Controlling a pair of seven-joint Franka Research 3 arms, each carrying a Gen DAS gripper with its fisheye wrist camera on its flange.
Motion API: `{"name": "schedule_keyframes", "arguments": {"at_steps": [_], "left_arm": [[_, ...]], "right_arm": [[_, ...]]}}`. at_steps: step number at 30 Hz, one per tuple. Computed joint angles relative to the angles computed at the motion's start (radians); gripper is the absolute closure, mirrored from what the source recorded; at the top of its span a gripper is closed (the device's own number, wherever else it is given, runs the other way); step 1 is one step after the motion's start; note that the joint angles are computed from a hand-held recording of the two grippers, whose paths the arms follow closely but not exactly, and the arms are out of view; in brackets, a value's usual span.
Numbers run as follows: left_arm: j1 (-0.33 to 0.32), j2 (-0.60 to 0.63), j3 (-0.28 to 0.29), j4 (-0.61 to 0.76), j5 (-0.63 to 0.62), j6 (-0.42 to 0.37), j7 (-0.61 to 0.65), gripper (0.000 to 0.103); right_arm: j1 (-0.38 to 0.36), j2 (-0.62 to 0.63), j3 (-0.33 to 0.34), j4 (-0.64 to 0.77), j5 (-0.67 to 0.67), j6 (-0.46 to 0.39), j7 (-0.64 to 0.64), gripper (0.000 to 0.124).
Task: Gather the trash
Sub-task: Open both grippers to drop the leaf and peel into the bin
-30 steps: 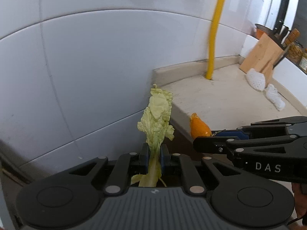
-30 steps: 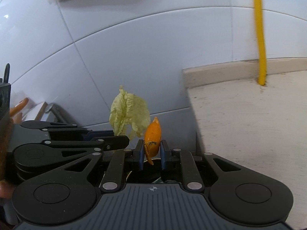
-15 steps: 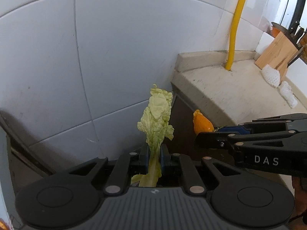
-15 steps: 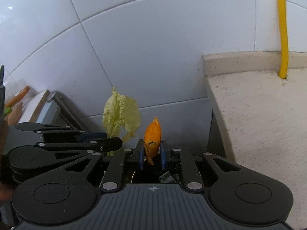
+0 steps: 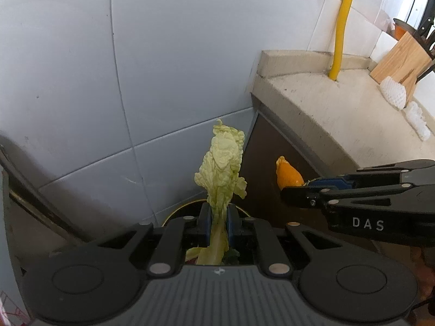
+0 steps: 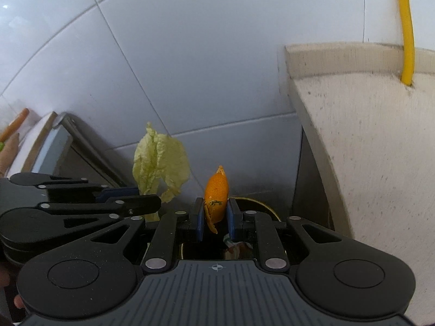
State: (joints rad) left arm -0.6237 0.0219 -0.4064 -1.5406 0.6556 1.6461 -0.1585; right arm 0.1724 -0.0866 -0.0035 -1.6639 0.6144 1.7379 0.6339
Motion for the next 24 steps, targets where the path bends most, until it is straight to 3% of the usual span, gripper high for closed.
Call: {"name": "schedule_keyframes", "arguments": {"at_steps": [4, 11, 24], "left_arm": [[0.003, 0.001, 0.003, -0.005, -0.022, 0.004, 0.005, 0.095], [0.012, -0.002, 0.008, -0.018, -0.053, 0.013, 0.009, 0.09], [0.0, 0.044, 0.012, 0.054, 0.003, -0.031, 0.05, 0.081]], "right_arm": [[0.003, 0.006, 0.005, -0.01, -0.024, 0.005, 0.005, 0.101], [0.005, 0.021, 0.01, -0.011, -0.043, 0.012, 0.036, 0.085], [-0.011, 0.028, -0.004, 0.032, -0.013, -0.004, 0.027, 0.079]]}}
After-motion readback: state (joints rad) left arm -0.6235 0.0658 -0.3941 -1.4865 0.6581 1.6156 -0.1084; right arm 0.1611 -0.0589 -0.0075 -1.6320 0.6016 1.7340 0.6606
